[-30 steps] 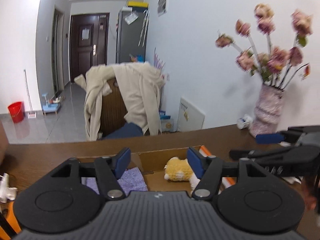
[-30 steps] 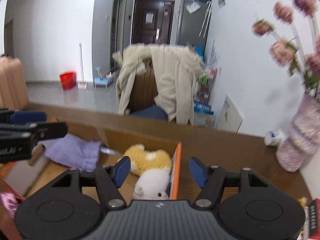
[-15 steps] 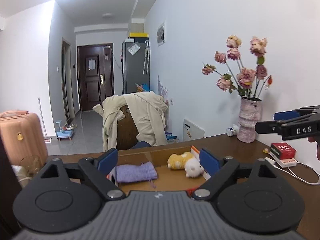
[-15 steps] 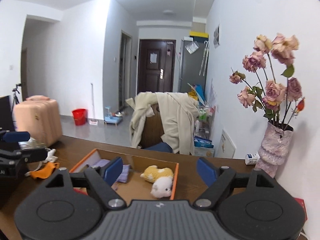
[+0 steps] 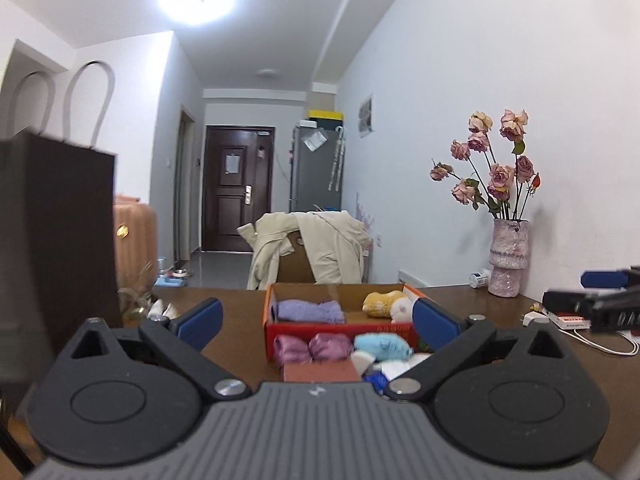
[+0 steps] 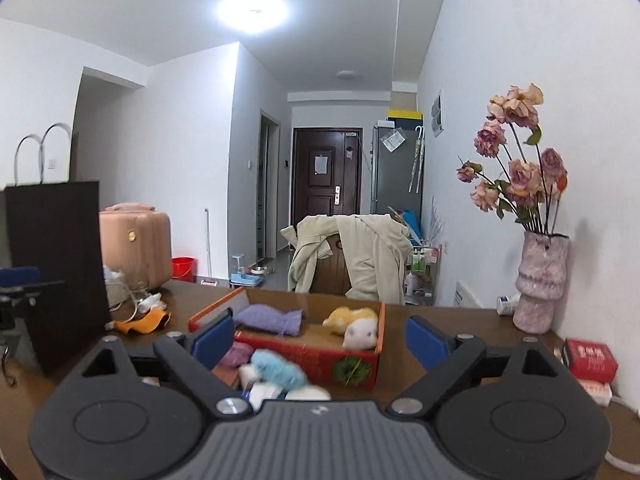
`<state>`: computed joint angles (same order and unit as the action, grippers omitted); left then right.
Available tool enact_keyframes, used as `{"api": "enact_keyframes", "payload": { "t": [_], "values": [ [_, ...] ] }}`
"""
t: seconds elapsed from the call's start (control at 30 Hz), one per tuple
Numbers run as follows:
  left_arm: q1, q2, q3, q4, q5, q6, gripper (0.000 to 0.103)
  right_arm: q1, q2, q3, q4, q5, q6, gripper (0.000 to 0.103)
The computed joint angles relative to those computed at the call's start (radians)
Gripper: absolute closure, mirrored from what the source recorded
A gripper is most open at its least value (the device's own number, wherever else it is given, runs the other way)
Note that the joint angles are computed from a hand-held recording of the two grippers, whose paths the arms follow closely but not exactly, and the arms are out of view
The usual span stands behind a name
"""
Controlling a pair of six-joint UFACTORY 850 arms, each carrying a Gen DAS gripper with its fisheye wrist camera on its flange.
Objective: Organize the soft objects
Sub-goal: 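Withdraw both grippers from the box, then close the left gripper on the lilac rolled towel while the right gripper grasps it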
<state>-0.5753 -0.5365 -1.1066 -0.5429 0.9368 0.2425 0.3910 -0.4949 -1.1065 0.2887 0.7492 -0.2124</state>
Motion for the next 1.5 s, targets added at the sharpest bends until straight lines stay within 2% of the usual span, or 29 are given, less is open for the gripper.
{"api": "enact_keyframes", "payload": {
  "t": [0.07, 0.13, 0.23, 0.43, 0.53, 0.63, 0.77, 0.97, 1.1, 1.2, 1.27, 1.4, 1.5],
  "values": [
    [-0.006, 0.010, 0.047, 0.025, 0.013, -0.048, 0.000, 0.043, -0.004, 0.055, 0.083, 0.091, -0.055, 0.008],
    [-0.005, 0.014, 0.071, 0.069, -0.017, -0.079, 0.000, 0.065, -0.010, 0.095, 0.091, 0.129, -0.020, 0.002],
    [-0.002, 0.003, 0.082, 0.104, -0.032, -0.066, 0.000, 0.072, -0.024, 0.118, 0.043, 0.103, 0.075, 0.002],
    [0.021, -0.034, 0.036, 0.102, -0.076, -0.077, 0.000, 0.080, -0.076, 0.086, 0.048, 0.088, 0.120, 0.002],
    [0.028, -0.072, -0.022, 0.118, -0.137, -0.090, 0.000, 0.068, -0.098, 0.058, 0.030, 0.070, 0.158, 0.004],
    [0.039, -0.111, -0.081, 0.195, -0.194, -0.151, 0.007, 0.048, -0.122, 0.017, -0.004, 0.011, 0.204, 0.005],
    [0.050, -0.186, -0.212, 0.261, -0.308, -0.209, 0.031, 0.012, -0.164, -0.055, -0.092, -0.078, 0.281, 0.016],
    [0.079, -0.342, -0.480, 0.409, -0.529, -0.375, 0.055, -0.046, -0.255, -0.204, -0.284, -0.178, 0.527, 0.029],
    [0.094, -0.421, -0.606, 0.547, -0.634, -0.535, 0.058, -0.076, -0.332, -0.324, -0.472, -0.264, 0.768, 0.039],
    [0.105, -0.459, -0.657, 0.685, -0.683, -0.690, 0.059, -0.093, -0.381, -0.387, -0.638, -0.274, 0.960, 0.044],
    [0.112, -0.476, -0.675, 0.780, -0.712, -0.806, 0.059, -0.096, -0.406, -0.426, -0.692, -0.305, 1.015, 0.048],
    [0.122, -0.482, -0.674, 0.937, -0.693, -0.979, 0.064, -0.095, -0.430, -0.459, -0.770, -0.342, 1.080, 0.059],
    [0.122, -0.481, -0.672, 0.944, -0.687, -0.983, 0.070, -0.096, -0.434, -0.459, -0.808, -0.323, 1.113, 0.070]
  ]
}}
